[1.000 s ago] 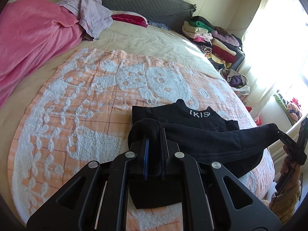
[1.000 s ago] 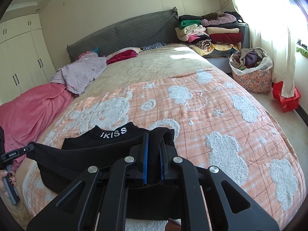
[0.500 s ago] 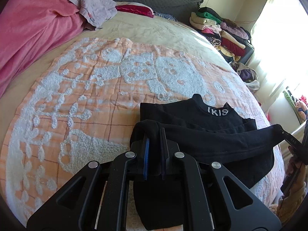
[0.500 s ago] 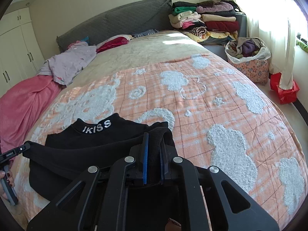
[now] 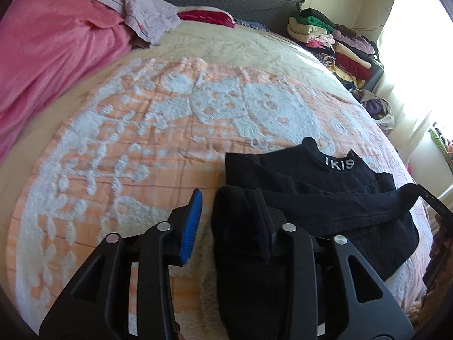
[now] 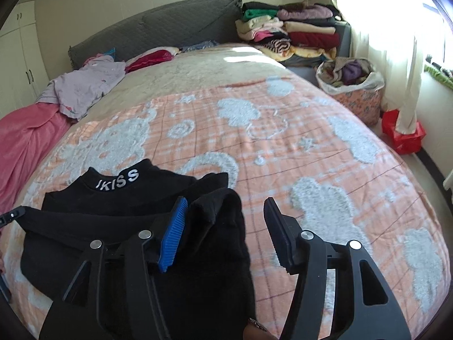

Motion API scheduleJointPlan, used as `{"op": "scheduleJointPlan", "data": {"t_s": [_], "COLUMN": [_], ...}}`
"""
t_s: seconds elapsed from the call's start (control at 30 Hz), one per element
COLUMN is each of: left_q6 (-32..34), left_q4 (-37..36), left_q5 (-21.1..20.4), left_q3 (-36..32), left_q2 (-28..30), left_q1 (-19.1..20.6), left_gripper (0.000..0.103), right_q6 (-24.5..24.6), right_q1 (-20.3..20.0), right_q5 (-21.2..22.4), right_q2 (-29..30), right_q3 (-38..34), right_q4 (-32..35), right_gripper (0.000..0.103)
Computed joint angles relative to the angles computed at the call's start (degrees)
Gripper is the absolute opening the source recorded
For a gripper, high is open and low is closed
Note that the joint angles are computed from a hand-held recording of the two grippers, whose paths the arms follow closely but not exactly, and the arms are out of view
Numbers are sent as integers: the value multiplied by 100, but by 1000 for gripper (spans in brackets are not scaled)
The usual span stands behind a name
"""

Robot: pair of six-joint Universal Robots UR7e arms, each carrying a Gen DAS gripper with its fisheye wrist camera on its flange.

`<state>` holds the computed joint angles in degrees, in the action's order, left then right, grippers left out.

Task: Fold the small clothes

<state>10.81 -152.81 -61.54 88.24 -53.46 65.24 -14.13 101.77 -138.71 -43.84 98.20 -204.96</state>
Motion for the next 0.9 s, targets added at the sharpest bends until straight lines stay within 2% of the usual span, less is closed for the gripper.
{"op": "scheduleJointPlan", "data": {"t_s": [0.07,0.17,0.3,0.33,0.37,0.4,0.5,0.57,0.63,0.73,0.9], "left_q6": [64,273,516,582,686,775,899,988,1167,1336,1227], "left_q4": [-141,-389,-497,-452,-375,-301,4,94,-61,-194,-132], "left_q5": [28,86,-74,-135,-192,-225,-290,-177,157,478,583], "left_q3": [53,208,471,537,632,705,840,903,978,985,759], "left_q2": [-60,-172,-348,-389,-431,-452,-427,-332,-168,27,215], "left_q1": [-14,-93,-218,-250,-296,-331,-383,-405,-449,-480,-465], "left_gripper": [28,28,28,28,28,28,27,26,26,26,26], "right_q6": [-159,-544,-778,-778,-787,-812,-929,-876,-705,-280,-104], "right_q1": [48,179,310,338,351,375,433,442,409,323,222], "right_q5": [-10,195,661,741,850,953,925,788,678,515,516], "right_q2": [4,-17,-82,-100,-118,-112,65,195,307,400,464], "right_q3": [40,159,361,389,417,433,338,248,152,59,-123], "right_q4": [-237,-585,-465,-313,-118,119,651,1001,1329,1780,1902], "right_gripper": [55,55,55,50,39,35,29,28,28,27,26]}}
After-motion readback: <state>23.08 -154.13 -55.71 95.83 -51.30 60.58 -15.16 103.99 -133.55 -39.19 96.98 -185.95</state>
